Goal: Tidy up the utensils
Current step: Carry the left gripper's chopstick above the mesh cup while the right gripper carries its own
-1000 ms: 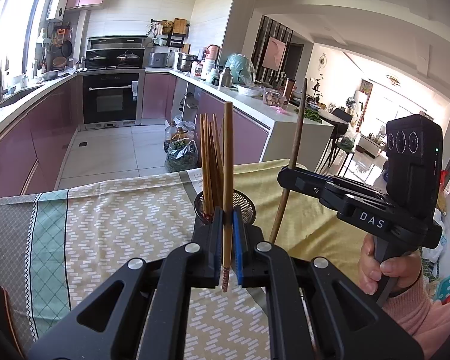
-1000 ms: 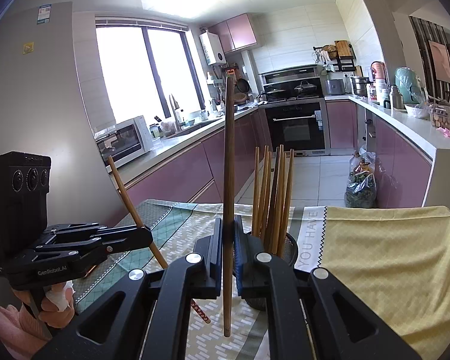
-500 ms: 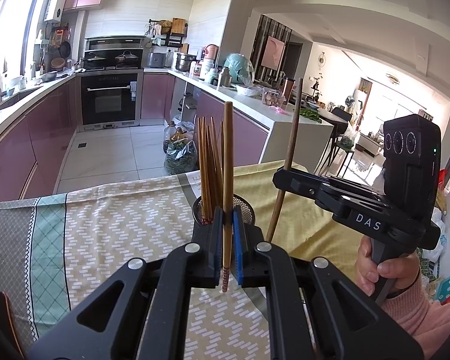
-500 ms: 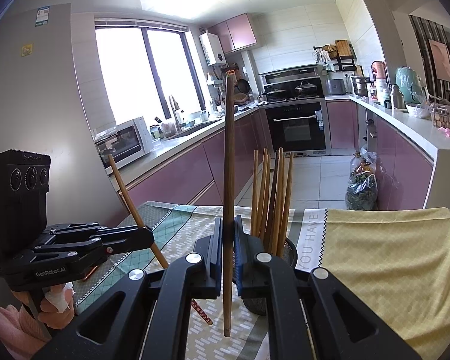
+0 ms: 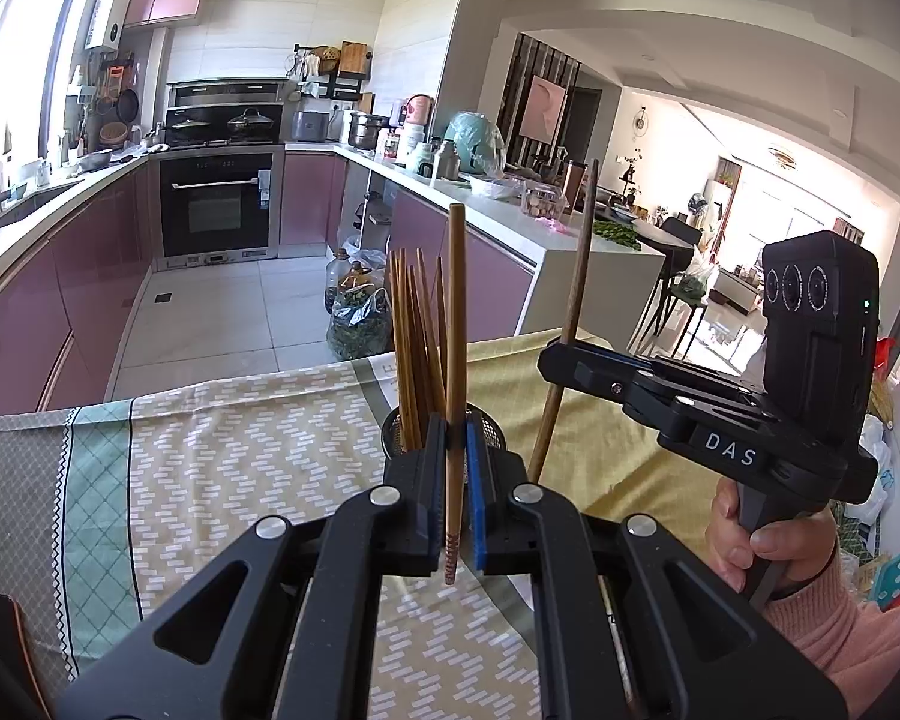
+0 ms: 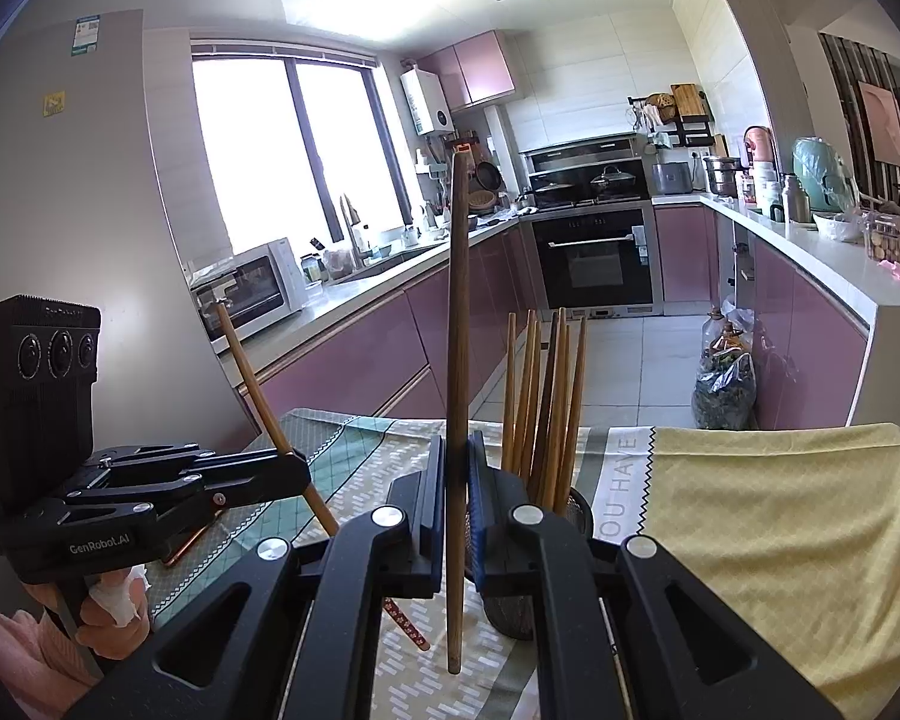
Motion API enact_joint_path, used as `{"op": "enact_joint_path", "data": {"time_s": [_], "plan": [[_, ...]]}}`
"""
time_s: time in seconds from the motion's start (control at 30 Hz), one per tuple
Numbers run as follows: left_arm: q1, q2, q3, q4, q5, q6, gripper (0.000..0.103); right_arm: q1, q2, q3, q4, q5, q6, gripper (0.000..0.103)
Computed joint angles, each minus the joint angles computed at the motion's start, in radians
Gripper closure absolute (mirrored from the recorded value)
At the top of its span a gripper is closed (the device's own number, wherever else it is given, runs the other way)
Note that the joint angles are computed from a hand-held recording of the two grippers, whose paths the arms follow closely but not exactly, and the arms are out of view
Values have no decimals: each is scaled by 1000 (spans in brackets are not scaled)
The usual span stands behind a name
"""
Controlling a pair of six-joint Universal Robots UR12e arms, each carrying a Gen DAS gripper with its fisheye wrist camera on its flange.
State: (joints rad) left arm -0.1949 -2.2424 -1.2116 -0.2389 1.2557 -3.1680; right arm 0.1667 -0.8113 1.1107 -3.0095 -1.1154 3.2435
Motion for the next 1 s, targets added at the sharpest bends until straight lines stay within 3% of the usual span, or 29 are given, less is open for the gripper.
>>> {"op": "enact_joint_path", "data": {"time_s": [1.0], "plan": [[2, -7, 27, 4, -26, 6, 96, -2, 12, -26, -8, 3, 1, 97]]}}
